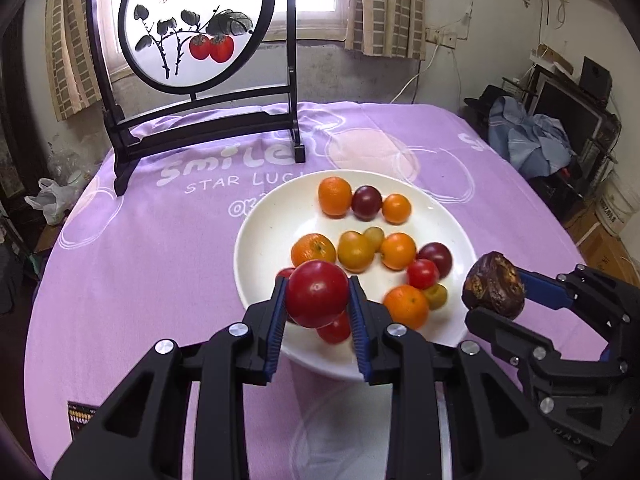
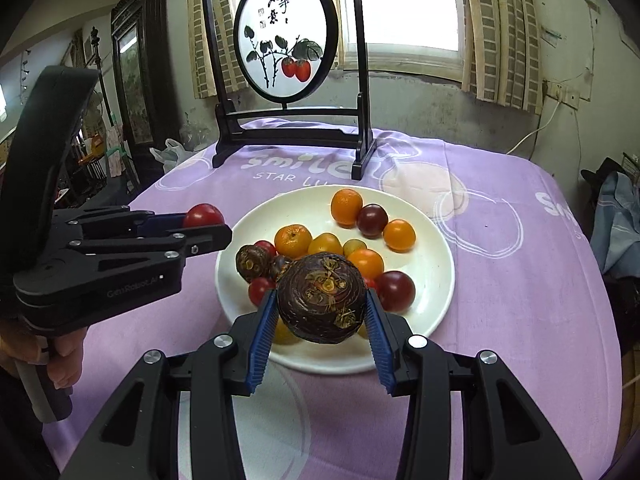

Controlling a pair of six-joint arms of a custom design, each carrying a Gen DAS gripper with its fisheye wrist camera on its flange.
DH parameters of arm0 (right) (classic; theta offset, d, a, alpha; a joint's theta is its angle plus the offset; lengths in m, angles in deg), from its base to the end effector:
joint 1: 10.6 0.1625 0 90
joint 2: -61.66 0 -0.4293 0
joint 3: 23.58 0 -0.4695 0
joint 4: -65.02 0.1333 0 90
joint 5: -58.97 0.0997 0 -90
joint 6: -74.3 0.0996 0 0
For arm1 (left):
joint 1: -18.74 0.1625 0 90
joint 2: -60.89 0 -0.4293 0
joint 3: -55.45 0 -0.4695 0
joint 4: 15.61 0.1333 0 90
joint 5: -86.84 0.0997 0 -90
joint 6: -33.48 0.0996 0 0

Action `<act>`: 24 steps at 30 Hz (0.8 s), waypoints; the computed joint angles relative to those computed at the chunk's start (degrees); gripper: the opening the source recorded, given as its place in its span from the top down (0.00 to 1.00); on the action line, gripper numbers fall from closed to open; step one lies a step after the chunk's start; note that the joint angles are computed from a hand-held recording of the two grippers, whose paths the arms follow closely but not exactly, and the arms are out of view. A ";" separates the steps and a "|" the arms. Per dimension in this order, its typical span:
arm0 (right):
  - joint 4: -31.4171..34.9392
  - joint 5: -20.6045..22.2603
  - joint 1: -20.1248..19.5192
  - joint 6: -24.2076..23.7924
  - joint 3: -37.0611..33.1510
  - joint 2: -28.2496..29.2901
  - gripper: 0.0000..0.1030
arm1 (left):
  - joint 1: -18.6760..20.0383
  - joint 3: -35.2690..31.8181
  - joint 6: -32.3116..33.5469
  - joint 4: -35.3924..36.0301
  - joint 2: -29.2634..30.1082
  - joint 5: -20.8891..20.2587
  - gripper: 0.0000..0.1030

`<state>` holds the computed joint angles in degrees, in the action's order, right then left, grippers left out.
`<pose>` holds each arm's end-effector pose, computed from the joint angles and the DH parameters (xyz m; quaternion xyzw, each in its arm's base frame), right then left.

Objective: Organize fruits
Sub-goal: 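Release the mangosteen onto the plate with the right tool while the left tool releases the tomato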

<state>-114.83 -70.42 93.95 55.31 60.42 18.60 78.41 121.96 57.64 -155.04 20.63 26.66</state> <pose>0.2668 -0.7489 0.1725 0.1137 -0.8608 0.3776 0.3216 -0.2837 -0.8470 0.1921 0.3874 0.8653 -0.2074 0.2412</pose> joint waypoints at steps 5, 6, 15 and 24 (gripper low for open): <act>2.79 0.31 -0.94 -0.36 -3.81 2.39 0.57 | 0.78 -4.95 -2.03 3.39 3.61 0.60 0.72; 3.33 0.56 -1.10 -0.47 -4.48 2.81 0.57 | 0.92 -5.77 -2.12 3.73 4.29 0.80 0.72; 4.87 3.15 -3.06 0.40 -8.57 5.64 0.56 | 1.82 -12.25 -3.23 6.79 9.39 1.61 0.67; 2.97 5.40 -3.67 3.26 -5.23 3.17 0.50 | 1.51 -7.39 -0.69 -1.51 6.80 3.05 0.27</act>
